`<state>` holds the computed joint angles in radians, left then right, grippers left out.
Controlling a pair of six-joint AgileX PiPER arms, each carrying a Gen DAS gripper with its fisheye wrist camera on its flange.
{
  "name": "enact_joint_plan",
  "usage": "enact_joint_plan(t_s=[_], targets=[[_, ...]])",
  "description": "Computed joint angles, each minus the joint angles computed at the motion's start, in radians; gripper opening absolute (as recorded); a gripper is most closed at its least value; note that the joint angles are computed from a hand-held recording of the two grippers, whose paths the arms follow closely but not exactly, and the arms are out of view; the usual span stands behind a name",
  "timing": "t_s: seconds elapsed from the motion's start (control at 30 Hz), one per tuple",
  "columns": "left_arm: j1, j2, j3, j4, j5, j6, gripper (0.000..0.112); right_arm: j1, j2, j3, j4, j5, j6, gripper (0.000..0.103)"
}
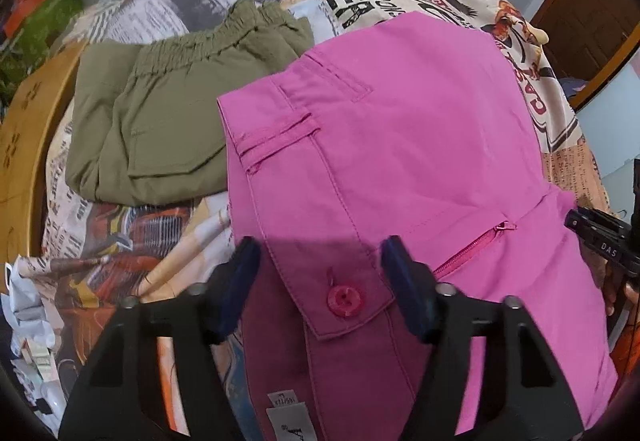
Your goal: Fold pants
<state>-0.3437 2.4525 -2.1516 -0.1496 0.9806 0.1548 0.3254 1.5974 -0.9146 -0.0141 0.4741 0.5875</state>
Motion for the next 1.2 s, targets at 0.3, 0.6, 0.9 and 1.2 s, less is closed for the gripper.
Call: enact_joint_plan(t_s=[0.3,0.6,0.9,1.2], targets=[[-0.039,-0.021,0.070,0.117,-0.089,-0.040,0.041,0.038,0.018,-0.022,-0.060,0.013,0.049,0.007],[-0.073,0.028,0.012,0.237,-0.057,-0.112,0.042,0.092,0.048,-0.067,-0.215,0.084,0.188,0.005],[-0.046,-0.052,0.079,0.231,-0.072,-0.080,0.045,0.139,0.017,-0.116,-0.370,0.203,0.307,0.006],[0.005,-0.156,0.110,0.187,-0.127,-0.066,0.063,0.142,-0.081,-0.167,-0.480,0.267,0.363,0.021]])
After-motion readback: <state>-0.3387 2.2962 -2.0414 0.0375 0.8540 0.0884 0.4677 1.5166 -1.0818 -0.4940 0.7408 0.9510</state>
